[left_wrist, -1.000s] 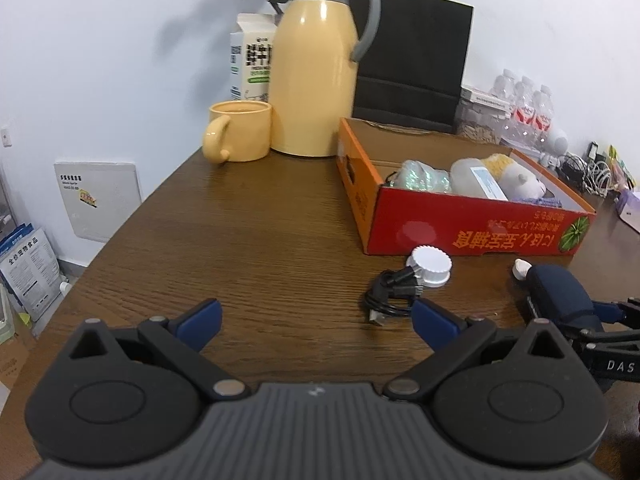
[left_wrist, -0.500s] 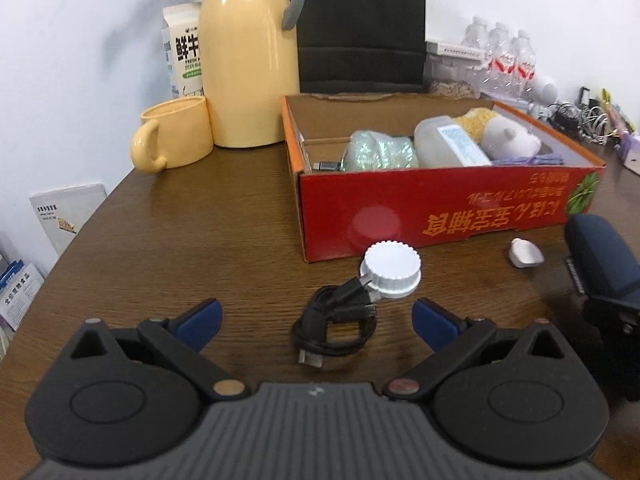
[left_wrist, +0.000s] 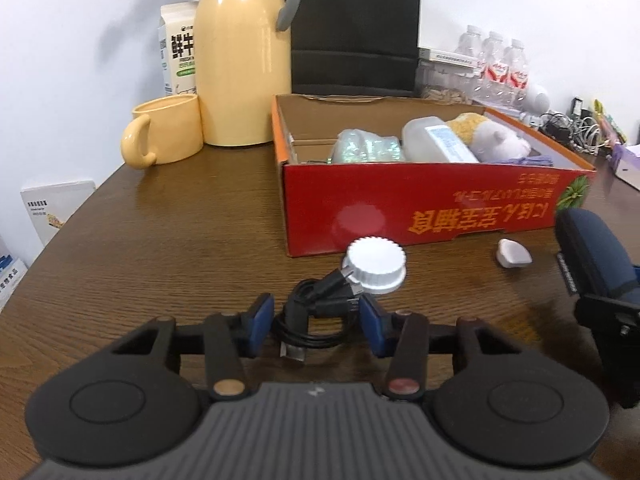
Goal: Organize objects
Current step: 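Hold the blue pouch in the right tool while the left tool grasps the black cable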
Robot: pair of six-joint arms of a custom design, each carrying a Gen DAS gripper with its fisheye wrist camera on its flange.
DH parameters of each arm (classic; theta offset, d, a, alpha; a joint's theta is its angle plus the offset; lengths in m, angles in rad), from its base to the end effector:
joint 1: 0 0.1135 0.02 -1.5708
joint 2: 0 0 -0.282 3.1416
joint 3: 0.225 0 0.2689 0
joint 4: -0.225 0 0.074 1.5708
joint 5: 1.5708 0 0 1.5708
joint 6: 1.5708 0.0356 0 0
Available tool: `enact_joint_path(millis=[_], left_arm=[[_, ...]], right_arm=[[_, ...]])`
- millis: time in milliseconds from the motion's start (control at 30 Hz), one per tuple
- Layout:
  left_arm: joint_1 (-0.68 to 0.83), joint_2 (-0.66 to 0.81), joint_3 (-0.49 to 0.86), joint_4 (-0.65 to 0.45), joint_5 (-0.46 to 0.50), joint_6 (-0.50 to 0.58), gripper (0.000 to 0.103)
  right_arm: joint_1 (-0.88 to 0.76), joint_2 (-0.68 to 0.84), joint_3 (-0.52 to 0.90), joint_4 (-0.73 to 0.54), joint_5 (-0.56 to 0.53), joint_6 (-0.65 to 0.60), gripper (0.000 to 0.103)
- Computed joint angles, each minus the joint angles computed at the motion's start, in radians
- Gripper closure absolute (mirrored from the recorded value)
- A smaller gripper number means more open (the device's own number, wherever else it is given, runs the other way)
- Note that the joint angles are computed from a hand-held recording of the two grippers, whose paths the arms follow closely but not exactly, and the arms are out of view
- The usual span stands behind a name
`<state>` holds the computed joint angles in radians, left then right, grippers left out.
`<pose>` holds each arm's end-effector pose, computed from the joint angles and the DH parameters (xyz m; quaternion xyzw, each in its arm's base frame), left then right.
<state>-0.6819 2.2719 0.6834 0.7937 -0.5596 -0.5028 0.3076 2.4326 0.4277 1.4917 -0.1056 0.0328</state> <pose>0.2683 -0.1935 -0.0085 -0.0245 0.8954 0.0091 0.4444 0.2596 0.0864 -0.0197 -0.1445 0.8504 0.1302 0.4888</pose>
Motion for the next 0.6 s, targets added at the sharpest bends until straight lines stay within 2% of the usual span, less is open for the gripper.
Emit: enact_joint_path(millis=[333,600], left_arm=[[-0.035,-0.016,-0.035,0.044,-0.008,-0.021,0.056],[-0.068,-0.096,-0.078,0.081,-0.021,-0.014,0.056]], right_arm=[[0.005,0.001,0.001,0.001,0.004,-0.004,0.037],[0.023,0.001,-0.02,0.039,0.022,-0.01,0.037]])
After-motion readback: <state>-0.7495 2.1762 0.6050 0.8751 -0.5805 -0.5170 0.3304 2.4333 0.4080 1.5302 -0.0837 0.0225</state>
